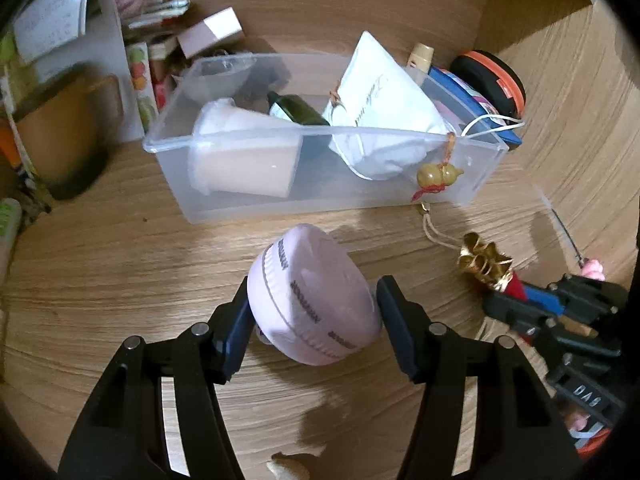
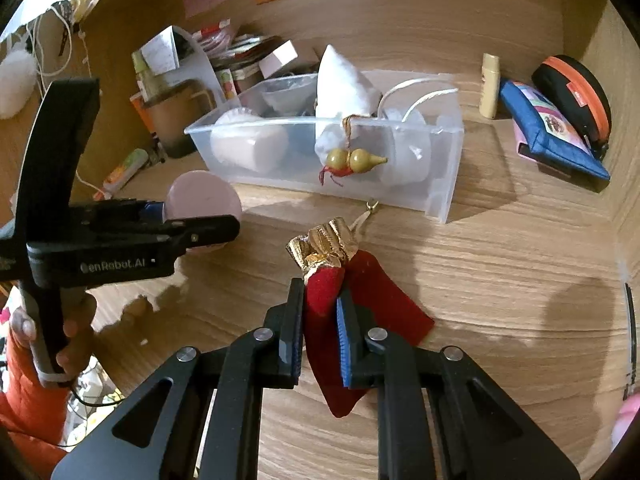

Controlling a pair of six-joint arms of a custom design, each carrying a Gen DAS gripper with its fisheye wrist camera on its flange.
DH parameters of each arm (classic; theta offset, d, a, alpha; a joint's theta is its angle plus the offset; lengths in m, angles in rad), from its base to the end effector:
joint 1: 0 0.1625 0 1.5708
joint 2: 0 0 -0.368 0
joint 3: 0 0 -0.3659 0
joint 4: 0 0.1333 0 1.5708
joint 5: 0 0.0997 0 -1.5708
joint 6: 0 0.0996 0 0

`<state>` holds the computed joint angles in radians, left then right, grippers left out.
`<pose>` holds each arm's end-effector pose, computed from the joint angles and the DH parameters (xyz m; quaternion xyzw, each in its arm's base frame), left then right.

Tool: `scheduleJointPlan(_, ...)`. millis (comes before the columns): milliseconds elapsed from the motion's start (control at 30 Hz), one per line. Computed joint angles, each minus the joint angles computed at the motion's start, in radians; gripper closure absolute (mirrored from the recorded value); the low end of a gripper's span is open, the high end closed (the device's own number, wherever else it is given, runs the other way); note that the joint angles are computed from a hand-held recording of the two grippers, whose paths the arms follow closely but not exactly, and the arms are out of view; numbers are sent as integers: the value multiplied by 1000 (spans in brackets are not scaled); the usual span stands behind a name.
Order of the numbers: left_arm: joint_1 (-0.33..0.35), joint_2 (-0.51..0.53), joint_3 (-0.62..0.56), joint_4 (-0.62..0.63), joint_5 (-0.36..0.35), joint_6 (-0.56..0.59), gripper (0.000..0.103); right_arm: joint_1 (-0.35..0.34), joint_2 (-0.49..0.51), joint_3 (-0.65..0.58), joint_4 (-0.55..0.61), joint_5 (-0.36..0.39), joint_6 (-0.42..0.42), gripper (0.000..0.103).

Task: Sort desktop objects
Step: 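Lift the pink container and red pouch and carry both over the bin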

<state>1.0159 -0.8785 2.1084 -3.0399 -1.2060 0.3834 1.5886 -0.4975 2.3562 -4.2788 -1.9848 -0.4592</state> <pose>-0.1074 -0.4936 0.0342 0.4221 0.8807 -0.1323 0.1694 0.0995 -0.3521 0.0019 0.1284 -0.8865 0.3524 0.2710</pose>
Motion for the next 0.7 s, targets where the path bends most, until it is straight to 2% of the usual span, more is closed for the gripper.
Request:
scheduleJointPlan(200,-34,-21,40,-78,34,32,44,26,-41,7,0,9,1,90)
scheduleJointPlan(300,-50,-37,52,-100,38,50,57,56,-64,1,1,-3,-14,91)
scheduleJointPlan(333,-50,-50,52,-91,26,55,57,65,-72,-1,4,-5,-18,90)
scheduleJointPlan(500,-51,-83,50,-62,-10,82,57,93,-87,-16,7,-15,-29,91)
scheduleJointPlan(633,-46,-63,40,-54,13,85,57,94,-87,-16,9,-14,-25,90)
scheduleJointPlan(667,-38,-62,29,-26,1,78,54,90,-86,-14,8,-13,-22,90)
scheduleJointPlan(700,-29,-61,18,1,-12,69,44,87,-85,-12,6,-11,-20,90)
